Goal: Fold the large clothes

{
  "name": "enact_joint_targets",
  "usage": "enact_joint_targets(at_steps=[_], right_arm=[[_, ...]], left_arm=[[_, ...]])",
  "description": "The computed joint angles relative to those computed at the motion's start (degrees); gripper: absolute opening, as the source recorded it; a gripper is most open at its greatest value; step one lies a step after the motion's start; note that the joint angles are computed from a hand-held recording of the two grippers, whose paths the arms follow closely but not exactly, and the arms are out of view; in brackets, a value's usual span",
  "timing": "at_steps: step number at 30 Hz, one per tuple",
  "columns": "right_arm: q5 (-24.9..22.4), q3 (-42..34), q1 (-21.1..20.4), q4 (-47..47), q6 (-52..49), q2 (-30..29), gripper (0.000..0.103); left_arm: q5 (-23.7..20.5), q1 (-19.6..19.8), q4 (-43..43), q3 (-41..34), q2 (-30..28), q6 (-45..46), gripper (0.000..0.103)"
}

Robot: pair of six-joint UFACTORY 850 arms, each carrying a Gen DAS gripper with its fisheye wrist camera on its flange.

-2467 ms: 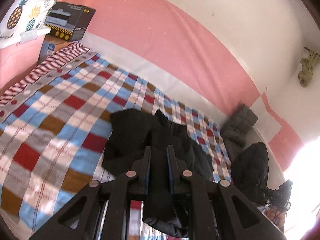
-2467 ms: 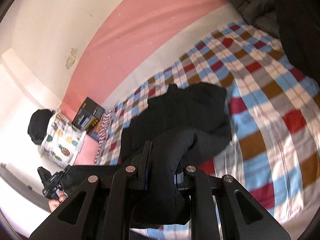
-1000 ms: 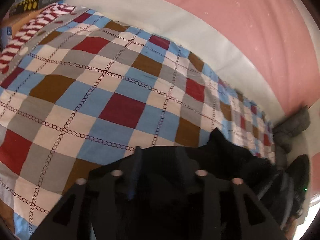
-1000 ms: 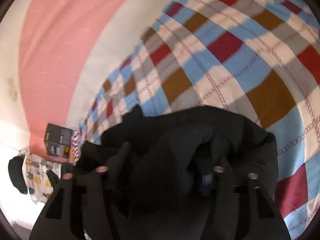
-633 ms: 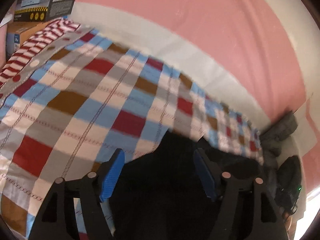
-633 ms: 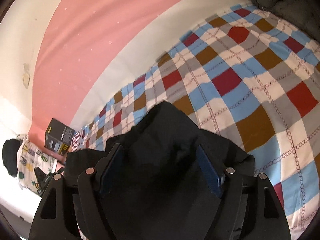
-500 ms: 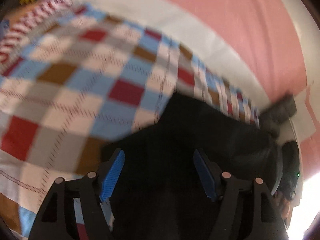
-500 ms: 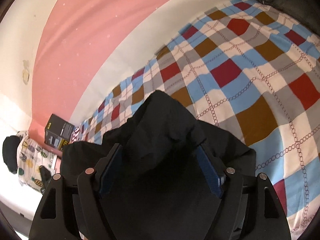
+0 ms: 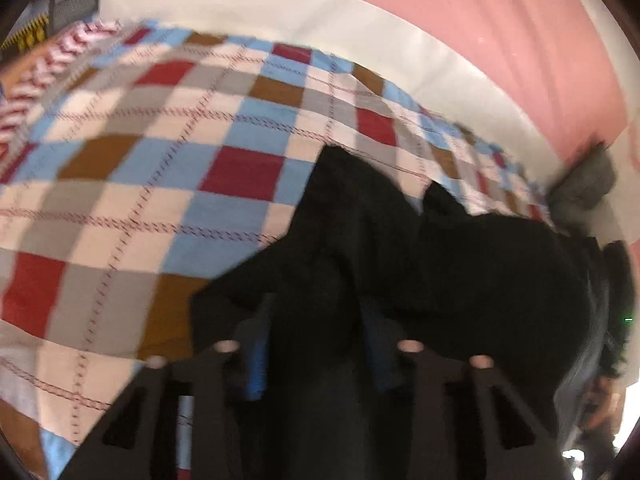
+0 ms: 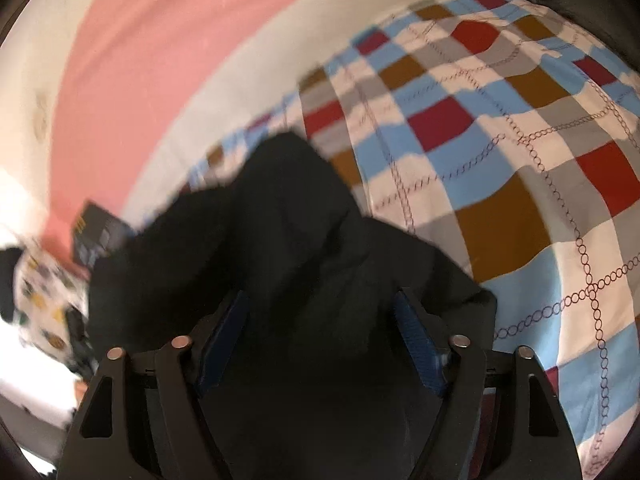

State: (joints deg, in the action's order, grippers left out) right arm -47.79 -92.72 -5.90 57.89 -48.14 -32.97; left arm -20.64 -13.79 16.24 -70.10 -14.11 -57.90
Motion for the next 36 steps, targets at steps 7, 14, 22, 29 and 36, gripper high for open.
enact_joint_targets(at_steps=[7, 14, 22, 29, 36], right_arm=[[9.5, -1.5, 2.8, -8.5, 4.2, 0.4, 0.013], [12.9, -4.6, 4.0, -16.0, 12.3, -4.2, 0.015], [11.5, -4.1, 2.8, -16.1, 13.8, -2.9, 0.04], [9.6, 9.8, -1.5, -3.2, -2.2, 8.1, 0.067], [4.1, 23.1, -6.3, 1.5, -9.3, 14.4, 0.077]], left_arm=[[-5.6, -1.0, 18.3, -4.8, -3.1, -17.5, 0.017], [-7.7, -0.9, 21.3, -8.8, -9.0, -20.1, 0.019], [-8.6, -0.7, 18.8, -7.5, -6.6, -17.7, 0.032], [-6.0, -4.1, 29.6, 5.8, 6.7, -30.3, 0.037], [-1.8, -9.2, 31.9, 23.0, 19.2, -46.2, 0.051]])
